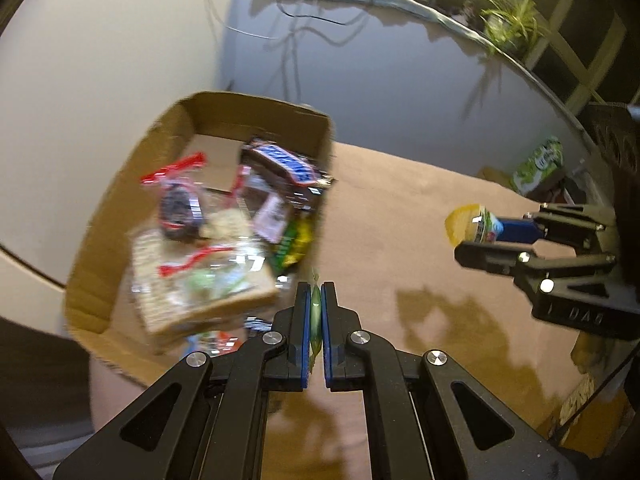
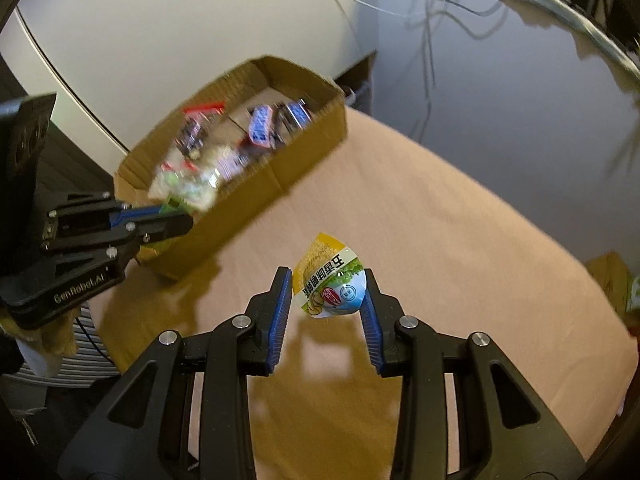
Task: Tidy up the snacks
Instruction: 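Carry the green candy into the box with the left tool while the right carries the pouch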
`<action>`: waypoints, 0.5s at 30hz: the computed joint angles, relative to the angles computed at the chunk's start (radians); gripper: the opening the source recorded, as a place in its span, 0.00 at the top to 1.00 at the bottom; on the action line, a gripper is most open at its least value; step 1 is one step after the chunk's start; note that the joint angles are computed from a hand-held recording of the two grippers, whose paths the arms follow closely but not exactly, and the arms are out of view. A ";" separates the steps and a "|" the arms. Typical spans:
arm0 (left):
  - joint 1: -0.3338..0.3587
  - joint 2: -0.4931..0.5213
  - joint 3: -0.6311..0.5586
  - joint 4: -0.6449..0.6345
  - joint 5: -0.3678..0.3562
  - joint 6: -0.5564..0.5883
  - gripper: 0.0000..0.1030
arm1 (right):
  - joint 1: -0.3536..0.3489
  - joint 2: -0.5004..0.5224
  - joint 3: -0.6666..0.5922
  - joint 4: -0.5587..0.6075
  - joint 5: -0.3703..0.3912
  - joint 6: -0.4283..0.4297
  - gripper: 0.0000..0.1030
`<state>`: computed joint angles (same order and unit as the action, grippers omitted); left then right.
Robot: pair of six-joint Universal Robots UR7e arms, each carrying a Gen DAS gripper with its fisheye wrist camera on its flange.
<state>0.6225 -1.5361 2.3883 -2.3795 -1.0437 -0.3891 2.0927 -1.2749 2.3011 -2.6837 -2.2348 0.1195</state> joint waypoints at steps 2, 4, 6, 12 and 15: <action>-0.007 -0.004 0.002 0.007 0.018 -0.021 0.96 | 0.003 0.025 -0.028 -0.006 0.008 -0.020 0.66; -0.005 -0.020 0.002 0.026 0.034 -0.033 0.96 | 0.007 0.053 -0.058 -0.007 0.013 -0.041 0.66; -0.004 -0.034 0.000 0.044 0.051 -0.039 0.96 | 0.009 0.083 -0.090 -0.005 0.020 -0.059 0.66; -0.002 -0.058 -0.011 0.087 0.094 -0.058 0.96 | 0.013 0.150 -0.159 0.010 0.044 -0.105 0.66; -0.001 -0.067 -0.014 0.093 0.111 -0.059 0.96 | 0.015 0.178 -0.188 0.020 0.054 -0.120 0.66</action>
<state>0.6218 -1.6033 2.3738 -2.2868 -0.9326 -0.4479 2.1073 -1.0971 2.1127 -2.6641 -2.1806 -0.0008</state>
